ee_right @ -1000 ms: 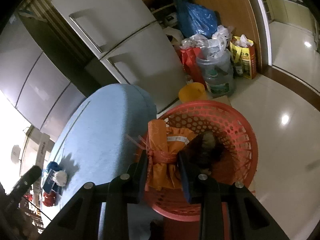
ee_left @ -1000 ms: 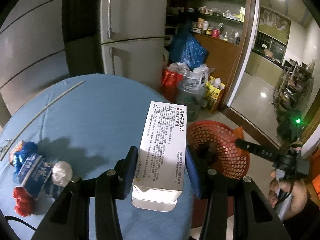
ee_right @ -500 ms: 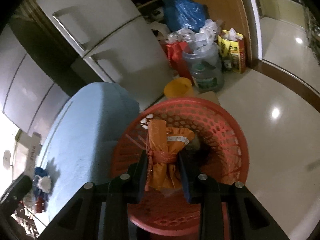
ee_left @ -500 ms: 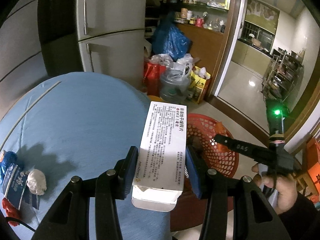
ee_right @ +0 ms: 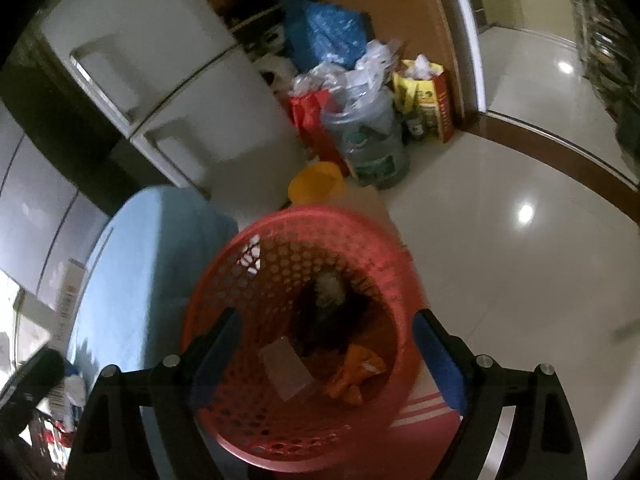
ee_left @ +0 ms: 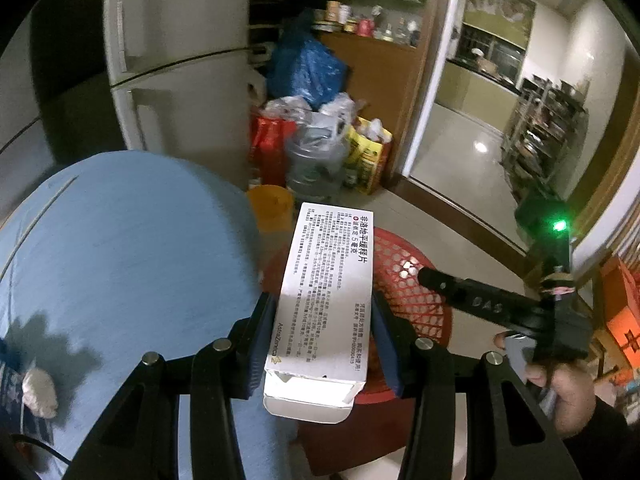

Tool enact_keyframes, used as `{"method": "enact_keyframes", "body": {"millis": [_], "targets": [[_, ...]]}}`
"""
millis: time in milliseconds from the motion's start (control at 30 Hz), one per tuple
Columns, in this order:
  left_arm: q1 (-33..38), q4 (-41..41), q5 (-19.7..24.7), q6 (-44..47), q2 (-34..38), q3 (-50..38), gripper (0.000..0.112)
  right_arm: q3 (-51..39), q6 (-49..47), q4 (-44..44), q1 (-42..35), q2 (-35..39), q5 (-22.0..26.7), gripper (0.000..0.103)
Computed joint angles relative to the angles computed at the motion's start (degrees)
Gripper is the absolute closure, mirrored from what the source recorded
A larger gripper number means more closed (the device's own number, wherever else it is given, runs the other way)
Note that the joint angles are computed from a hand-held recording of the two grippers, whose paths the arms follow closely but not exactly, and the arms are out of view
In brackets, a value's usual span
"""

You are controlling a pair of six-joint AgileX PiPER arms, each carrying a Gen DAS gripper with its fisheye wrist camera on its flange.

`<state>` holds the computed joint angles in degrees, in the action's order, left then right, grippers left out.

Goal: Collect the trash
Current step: 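Release the orange bag into the red basket with the right tool, then release the white medicine box into the red basket with the left tool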

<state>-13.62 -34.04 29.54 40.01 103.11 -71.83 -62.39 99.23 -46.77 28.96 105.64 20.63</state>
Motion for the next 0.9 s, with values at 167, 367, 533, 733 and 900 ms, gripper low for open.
{"method": "enact_keyframes", "body": {"millis": [167, 367, 533, 733, 900], "targets": [[-3.61, 6.89, 1.73, -8.13, 5.25, -5.58, 0.062, 5.47, 7.46, -5.37, -0.86, -5.12, -0.06, 0.013], [-4.03, 9.34, 7.21, -12.32, 10.4, -12.47, 0.037, 7.63, 8.11, -5.24, -0.83, -7.59, 0.03, 0.013], [0.53, 5.19, 6.34, -9.12, 6.8, -7.87, 0.037, 6.19, 6.02, -3.59, 0.47, -6.6, -0.16, 0.013], [10.02, -0.51, 5.49, -5.66, 0.89, 0.15, 0.037, 0.94, 0.08, 1.36, 3.93, -3.06, -0.32, 0.013], [19.04, -3.83, 4.18, -1.26, -4.14, 7.78, 0.037, -6.11, -7.81, 7.43, 7.76, 1.02, 1.19, 0.013]]}}
